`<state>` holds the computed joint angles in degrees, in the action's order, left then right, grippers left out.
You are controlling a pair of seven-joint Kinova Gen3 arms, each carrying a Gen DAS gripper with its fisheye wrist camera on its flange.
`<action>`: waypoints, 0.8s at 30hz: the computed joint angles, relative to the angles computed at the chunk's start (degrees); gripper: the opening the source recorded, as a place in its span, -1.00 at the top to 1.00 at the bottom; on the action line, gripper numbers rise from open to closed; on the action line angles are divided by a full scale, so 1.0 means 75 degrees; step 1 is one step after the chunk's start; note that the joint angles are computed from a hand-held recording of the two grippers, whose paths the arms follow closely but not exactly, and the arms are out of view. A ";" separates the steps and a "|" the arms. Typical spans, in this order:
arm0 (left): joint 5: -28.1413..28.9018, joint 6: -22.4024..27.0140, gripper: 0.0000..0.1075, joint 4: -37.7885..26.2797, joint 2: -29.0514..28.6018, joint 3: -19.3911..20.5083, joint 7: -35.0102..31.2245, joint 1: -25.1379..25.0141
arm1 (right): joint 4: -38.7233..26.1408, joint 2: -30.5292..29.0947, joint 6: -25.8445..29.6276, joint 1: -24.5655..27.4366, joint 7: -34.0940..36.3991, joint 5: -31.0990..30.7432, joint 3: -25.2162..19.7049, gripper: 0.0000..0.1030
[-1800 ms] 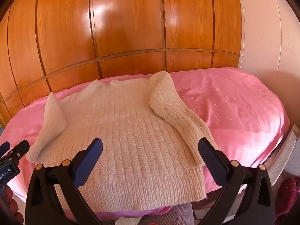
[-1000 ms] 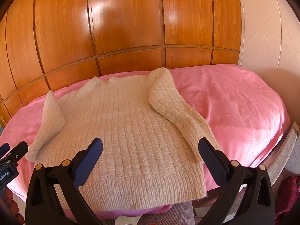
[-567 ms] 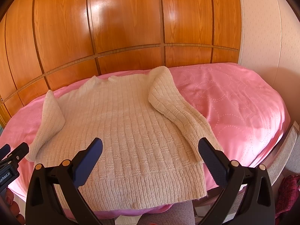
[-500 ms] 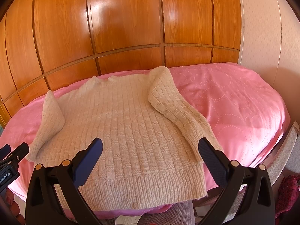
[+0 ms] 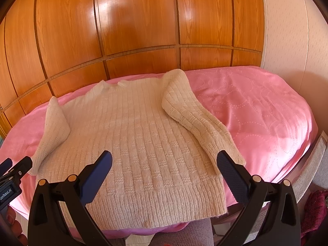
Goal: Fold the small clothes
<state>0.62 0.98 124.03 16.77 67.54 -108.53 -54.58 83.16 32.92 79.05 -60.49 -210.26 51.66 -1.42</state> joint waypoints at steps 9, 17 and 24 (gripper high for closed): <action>-0.0086 -0.0031 -0.86 -0.0021 0.0039 -0.0126 0.0031 0.0187 | 0.0013 -0.0007 -0.0145 0.0117 0.0075 -0.0122 -0.0014 -0.97; 0.0076 0.0964 -0.86 -0.0626 0.0592 -0.0824 -0.0392 0.0951 | 0.0075 0.0025 -0.0536 0.0316 0.0305 -0.0299 -0.0028 -0.97; 0.0882 0.1922 -0.86 -0.1281 0.1825 -0.0749 -0.1115 0.0745 | 0.0163 0.0140 -0.1160 0.0672 0.0645 -0.0720 0.0032 -0.97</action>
